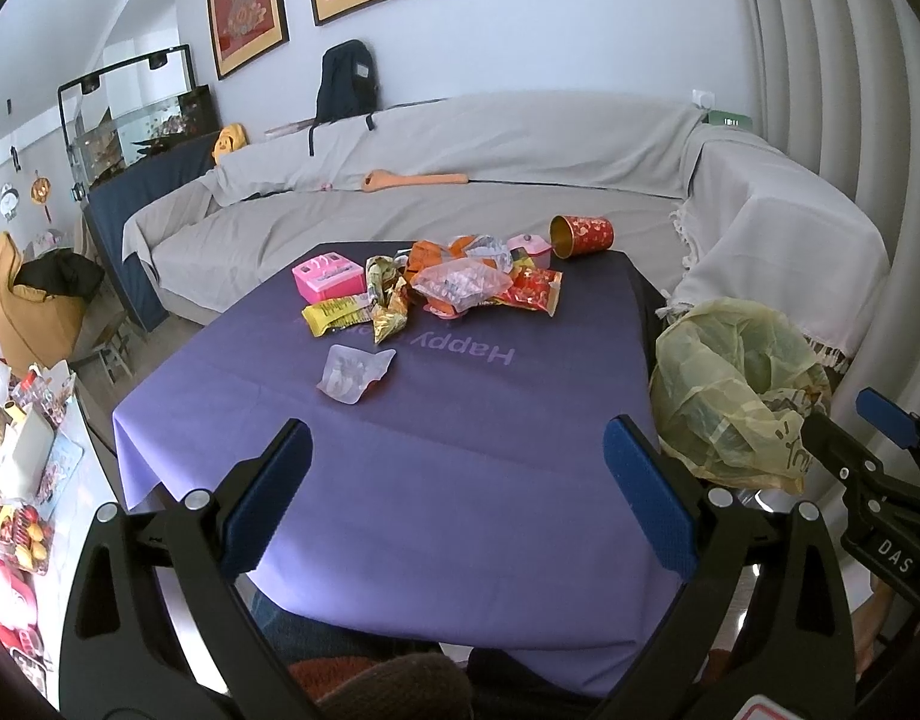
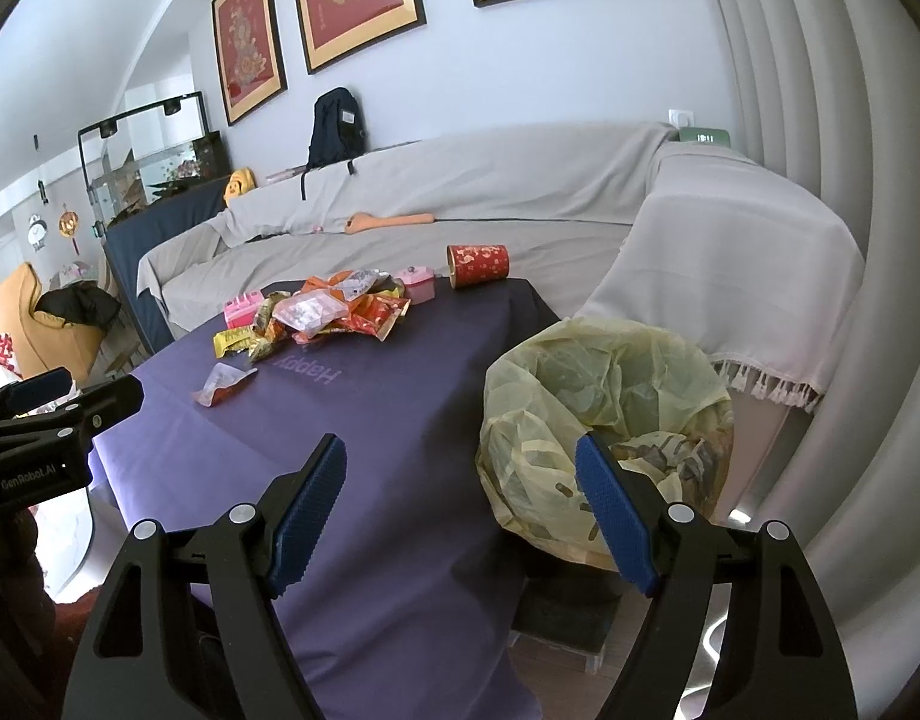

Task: Collect trash
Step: 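Move both tools toward the table of snack trash, then grasp the clear plastic tray with the left tool while the right tool approaches the red cup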

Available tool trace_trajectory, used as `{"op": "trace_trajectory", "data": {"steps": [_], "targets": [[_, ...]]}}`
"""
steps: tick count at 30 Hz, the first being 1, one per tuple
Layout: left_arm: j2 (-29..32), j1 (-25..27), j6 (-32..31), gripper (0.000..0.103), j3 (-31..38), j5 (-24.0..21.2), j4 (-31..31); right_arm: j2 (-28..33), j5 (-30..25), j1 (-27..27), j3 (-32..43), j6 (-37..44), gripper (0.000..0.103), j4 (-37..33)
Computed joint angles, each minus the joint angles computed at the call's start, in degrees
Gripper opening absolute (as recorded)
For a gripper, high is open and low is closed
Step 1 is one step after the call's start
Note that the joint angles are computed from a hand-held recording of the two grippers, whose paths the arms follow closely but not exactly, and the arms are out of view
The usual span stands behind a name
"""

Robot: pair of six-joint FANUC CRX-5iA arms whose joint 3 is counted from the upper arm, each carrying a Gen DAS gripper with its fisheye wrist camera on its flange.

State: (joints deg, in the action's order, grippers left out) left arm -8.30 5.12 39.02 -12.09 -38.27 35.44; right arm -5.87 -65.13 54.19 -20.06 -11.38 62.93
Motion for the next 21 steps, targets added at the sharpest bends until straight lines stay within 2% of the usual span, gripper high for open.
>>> {"op": "trace_trajectory", "data": {"steps": [3,7,10,13,18,21], "targets": [[0.8,0.3,1.4,0.093,0.9,-1.6,0.1,-0.1,0.3,-0.3,-0.2,-0.3,0.075,-0.1],[4.7,0.1,6.8,0.093,6.6,-7.1,-4.1,0.0,0.3,-1.3,0.1,0.4,0.075,-1.3],[7.7,-0.5,7.9,0.093,9.9,-9.0,-5.5,0.9,-0.1,-2.3,1.2,1.9,0.075,-2.6],[10.5,-1.0,7.4,0.093,11.9,-7.9,-5.8,2.2,0.1,-3.9,2.8,3.6,0.075,-4.0],[14.9,-0.8,3.5,0.093,13.5,-4.4,-1.7,5.1,2.1,-6.6,6.5,8.3,0.075,-6.6],[19.6,0.0,3.4,0.093,17.9,-6.3,-0.3,7.5,3.8,-8.3,9.4,11.8,0.075,-9.0]]}}
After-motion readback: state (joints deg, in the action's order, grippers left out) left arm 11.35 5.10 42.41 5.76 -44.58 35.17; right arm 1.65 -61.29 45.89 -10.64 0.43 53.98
